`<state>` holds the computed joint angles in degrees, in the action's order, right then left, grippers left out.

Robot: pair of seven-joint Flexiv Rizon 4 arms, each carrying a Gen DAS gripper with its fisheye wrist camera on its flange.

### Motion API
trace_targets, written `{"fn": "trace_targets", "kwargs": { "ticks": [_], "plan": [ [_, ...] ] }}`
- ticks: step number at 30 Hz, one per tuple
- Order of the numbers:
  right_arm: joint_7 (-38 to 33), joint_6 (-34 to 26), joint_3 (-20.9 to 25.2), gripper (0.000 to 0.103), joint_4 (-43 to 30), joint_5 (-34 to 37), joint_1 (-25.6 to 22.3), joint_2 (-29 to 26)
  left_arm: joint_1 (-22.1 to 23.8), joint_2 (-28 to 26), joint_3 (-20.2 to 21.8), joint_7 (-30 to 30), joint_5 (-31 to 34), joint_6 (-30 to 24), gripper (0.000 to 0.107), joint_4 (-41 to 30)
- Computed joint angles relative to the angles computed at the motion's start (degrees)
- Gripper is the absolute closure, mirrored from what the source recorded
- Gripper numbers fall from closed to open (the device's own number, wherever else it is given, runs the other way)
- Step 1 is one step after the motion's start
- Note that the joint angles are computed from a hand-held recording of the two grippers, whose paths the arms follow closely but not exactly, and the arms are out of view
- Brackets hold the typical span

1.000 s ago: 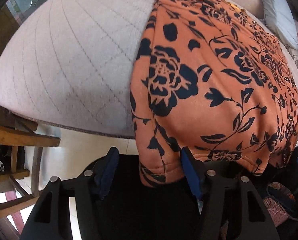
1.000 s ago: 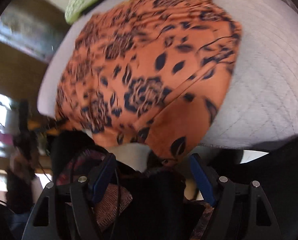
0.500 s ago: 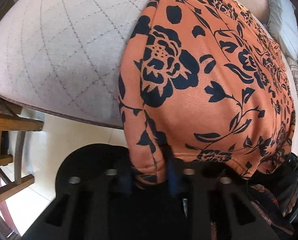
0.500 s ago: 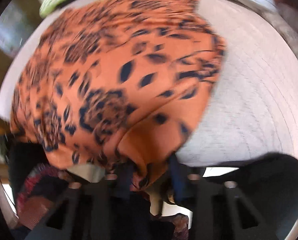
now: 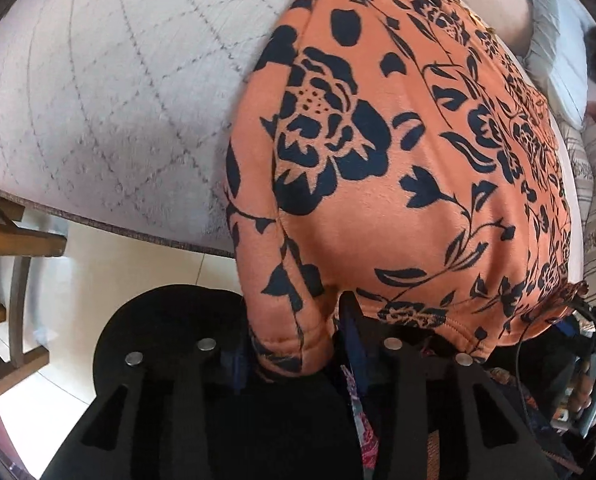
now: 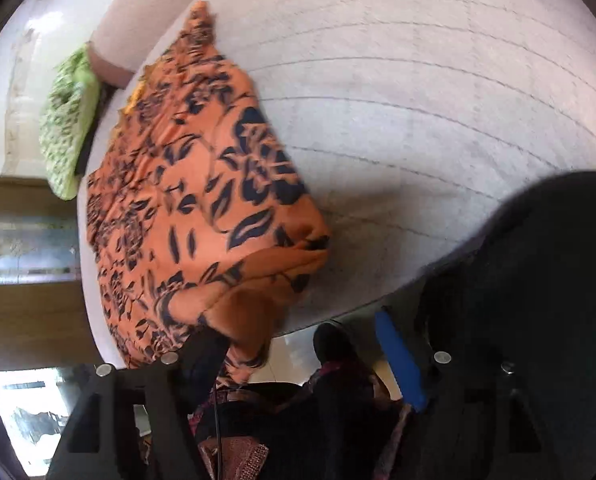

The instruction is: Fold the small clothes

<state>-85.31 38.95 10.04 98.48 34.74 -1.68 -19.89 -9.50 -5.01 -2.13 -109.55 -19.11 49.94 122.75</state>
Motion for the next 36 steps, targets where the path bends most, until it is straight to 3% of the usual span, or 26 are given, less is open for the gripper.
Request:
{"fn": "trace_targets", "kwargs": {
  "ticks": [4,7,11,13,16,18,21,24,31,36],
  "plan": [
    [-5.6,-1.4,1.2,0.027,-1.3,3.6,-1.4,0.4,0.4,-0.2,-0.2,3.4,-5.3,2.5,0.065,1.6],
    [-9.1,-6.7,1.4,0.027,-4.2,6.6,-2.8,0.9,0.7,-0.9,-0.5,6.3,-9.7,4.0,0.065,2.5],
    [-5.1,-6.2,0.0,0.024,-4.9,5.1,-0.7,0.3,1.4,-2.2,-0.7,9.4,-13.5,5.0,0.065,3.4],
    [-0.6,-5.7,-1.0,0.024,-4.6,0.4,1.5,-0.6,1.3,-2.7,-1.0,10.5,-14.7,5.9,0.065,3.8],
    [5.4,0.8,-2.4,0.024,-1.0,-8.9,5.3,-0.9,1.1,-2.5,-1.7,13.8,-19.8,8.2,0.065,6.2],
    [5.3,4.5,-2.0,0.024,0.8,-10.9,5.2,-0.5,1.0,-2.0,-1.7,16.4,-21.9,9.4,0.065,7.9],
    [2.6,4.3,-1.0,0.024,0.8,-11.5,3.6,-1.1,1.0,-1.4,-1.4,18.9,-23.4,10.1,0.065,8.9],
    [0.1,0.7,0.2,0.024,-1.3,-7.8,1.0,-3.1,1.6,-1.3,-0.9,20.8,-24.9,9.0,0.065,8.7],
    [-11.2,0.7,3.4,0.023,-3.0,4.1,-3.6,-5.9,2.7,4.8,2.3,20.9,-21.5,8.7,0.064,12.3],
    [-15.0,-0.1,3.9,0.024,-3.7,9.9,-5.6,-7.2,3.7,4.9,2.9,22.6,-21.2,5.6,0.058,11.0]
  ]
}}
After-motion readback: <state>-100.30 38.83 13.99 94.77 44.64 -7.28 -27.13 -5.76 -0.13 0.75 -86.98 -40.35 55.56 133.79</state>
